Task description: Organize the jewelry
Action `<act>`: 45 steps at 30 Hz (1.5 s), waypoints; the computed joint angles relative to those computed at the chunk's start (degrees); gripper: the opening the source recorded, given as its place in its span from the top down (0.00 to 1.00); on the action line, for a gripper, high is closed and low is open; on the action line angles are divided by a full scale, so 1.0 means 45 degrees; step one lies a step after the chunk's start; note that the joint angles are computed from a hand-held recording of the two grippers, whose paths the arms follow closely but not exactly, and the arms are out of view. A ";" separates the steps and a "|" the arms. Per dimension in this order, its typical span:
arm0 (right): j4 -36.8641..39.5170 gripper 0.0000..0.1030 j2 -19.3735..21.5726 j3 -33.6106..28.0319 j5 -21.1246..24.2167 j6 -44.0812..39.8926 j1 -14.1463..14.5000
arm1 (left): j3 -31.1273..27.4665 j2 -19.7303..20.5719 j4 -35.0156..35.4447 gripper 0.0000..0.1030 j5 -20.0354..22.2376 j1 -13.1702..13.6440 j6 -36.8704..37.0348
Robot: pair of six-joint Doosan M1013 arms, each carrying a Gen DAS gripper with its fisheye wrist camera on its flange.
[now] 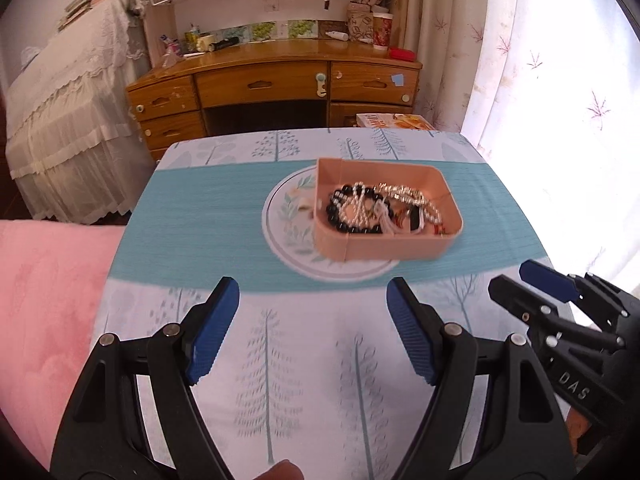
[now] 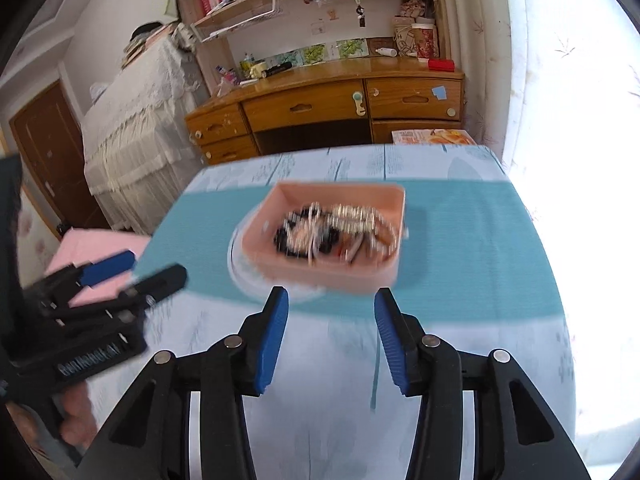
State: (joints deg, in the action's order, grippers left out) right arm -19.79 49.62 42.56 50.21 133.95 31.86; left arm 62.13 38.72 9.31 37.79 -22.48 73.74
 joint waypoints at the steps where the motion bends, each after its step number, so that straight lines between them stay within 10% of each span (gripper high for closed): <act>1: -0.0126 0.56 -0.0171 0.0388 -0.0154 0.0089 0.0103 | 0.0534 -0.0300 0.0224 0.28 -0.0240 -0.0019 -0.0309; 16: -0.3022 0.25 -0.2714 0.4591 -0.1643 0.3430 0.1844 | 0.4974 -0.3153 0.4432 0.20 -0.1821 -0.0677 -0.5233; 45: -0.2493 0.19 -0.2942 0.4714 -0.1044 0.3740 0.1832 | 0.4652 -0.3014 0.4455 0.20 -0.0867 -0.0971 -0.5159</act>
State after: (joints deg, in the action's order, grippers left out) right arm -31.01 36.38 63.77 45.51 150.78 40.10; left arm 83.07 25.16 29.36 33.88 -26.85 50.52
